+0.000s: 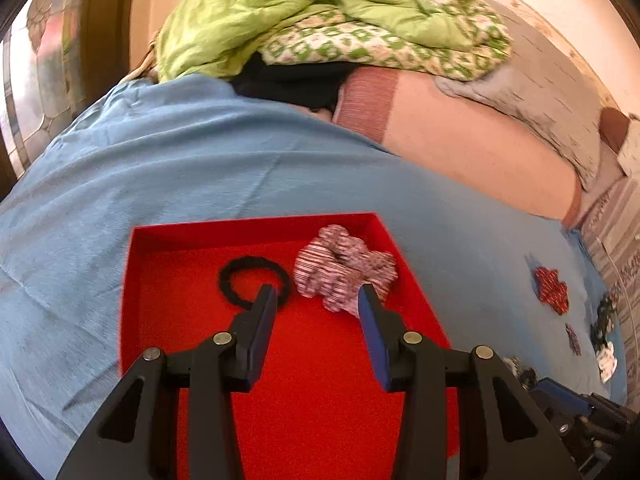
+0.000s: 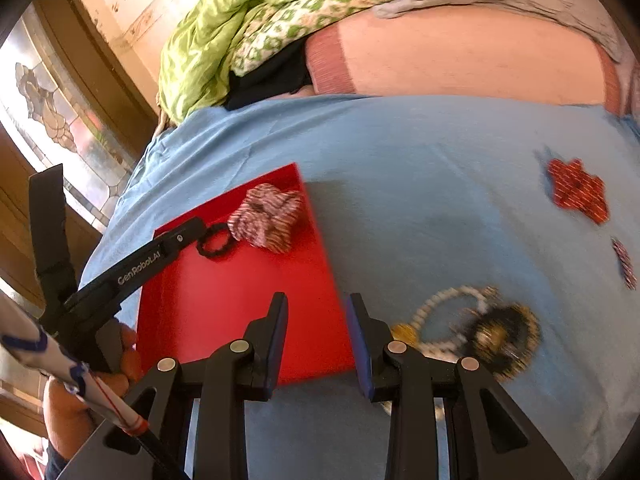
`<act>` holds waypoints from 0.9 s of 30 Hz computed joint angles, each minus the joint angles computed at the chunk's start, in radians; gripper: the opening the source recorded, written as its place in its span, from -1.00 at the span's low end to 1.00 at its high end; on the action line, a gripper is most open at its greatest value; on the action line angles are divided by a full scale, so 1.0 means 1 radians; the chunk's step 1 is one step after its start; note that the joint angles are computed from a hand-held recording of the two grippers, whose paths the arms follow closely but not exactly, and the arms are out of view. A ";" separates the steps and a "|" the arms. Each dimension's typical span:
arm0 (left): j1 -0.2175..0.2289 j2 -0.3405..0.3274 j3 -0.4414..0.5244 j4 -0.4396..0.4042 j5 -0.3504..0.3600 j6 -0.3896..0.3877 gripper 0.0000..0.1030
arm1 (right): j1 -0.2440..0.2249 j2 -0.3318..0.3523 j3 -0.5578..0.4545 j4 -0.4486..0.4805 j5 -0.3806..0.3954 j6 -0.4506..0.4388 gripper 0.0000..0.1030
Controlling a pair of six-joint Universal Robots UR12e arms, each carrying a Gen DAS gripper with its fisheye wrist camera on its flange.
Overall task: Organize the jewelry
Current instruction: 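Move both open grippers back to the remaining jewelry pile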
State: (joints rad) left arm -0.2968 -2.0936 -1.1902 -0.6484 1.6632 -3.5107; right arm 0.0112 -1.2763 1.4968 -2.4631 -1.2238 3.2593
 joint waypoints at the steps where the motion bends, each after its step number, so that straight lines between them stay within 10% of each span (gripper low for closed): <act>1: -0.004 0.003 -0.004 0.008 -0.003 0.009 -0.21 | -0.009 -0.012 0.018 -0.014 0.004 0.006 -0.37; 16: -0.075 0.112 -0.182 0.015 -0.295 0.169 -0.18 | -0.155 -0.114 0.201 -0.144 -0.007 0.132 -0.37; 27: -0.112 0.063 -0.150 0.018 -0.304 0.247 -0.18 | -0.180 -0.083 0.183 -0.080 0.066 0.129 -0.37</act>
State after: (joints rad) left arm -0.4088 -2.0302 -1.3404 -0.6307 1.3591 -3.2634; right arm -0.1685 -1.3595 1.6800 -2.5431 -1.1575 3.3884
